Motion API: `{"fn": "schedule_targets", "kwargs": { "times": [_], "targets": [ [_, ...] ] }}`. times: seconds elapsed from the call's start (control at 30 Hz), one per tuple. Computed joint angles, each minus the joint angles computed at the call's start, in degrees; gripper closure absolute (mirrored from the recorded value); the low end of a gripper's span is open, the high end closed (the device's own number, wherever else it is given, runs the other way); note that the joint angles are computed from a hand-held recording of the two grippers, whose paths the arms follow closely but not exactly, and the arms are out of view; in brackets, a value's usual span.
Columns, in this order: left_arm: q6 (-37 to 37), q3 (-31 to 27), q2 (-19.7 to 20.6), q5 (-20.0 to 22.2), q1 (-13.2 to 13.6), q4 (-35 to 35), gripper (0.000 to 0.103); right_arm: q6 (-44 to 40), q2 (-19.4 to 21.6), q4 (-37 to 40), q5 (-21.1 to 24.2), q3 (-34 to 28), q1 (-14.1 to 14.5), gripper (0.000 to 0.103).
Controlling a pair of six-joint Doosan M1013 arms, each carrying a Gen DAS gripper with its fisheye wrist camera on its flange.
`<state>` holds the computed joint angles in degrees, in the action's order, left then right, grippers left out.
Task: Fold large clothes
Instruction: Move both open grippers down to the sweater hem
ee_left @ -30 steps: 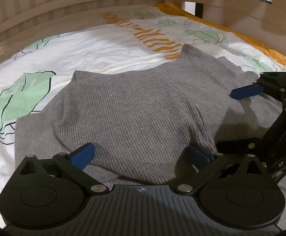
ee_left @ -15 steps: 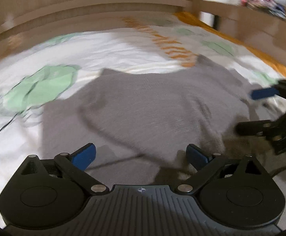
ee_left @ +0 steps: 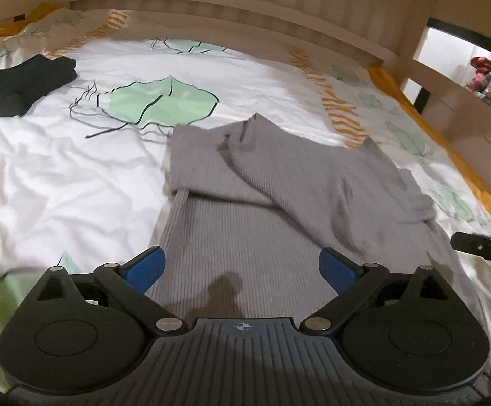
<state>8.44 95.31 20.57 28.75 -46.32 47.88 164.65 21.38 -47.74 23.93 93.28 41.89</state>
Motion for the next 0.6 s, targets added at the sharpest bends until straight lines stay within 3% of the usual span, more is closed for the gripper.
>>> {"fn": "schedule_targets", "kwargs": {
  "times": [0.27, 0.47, 0.6],
  "targets": [
    [-4.6, 4.7, -3.6, 0.9, -2.5, 3.4, 0.005, 21.2, -5.0, -5.9, 1.4, 7.6, 2.8, 0.001],
    [-4.0, 6.8, -5.4, 2.5, -3.9, 0.7, 0.005, 15.7, -7.2, 7.5, 4.1, 9.0, 3.5, 0.001],
    [0.1, 7.6, -6.1, 3.5, -4.1, -4.8, 0.005, 15.0, -8.4, 9.6, 5.1, 10.0, 4.5, 0.001]
  ]
}}
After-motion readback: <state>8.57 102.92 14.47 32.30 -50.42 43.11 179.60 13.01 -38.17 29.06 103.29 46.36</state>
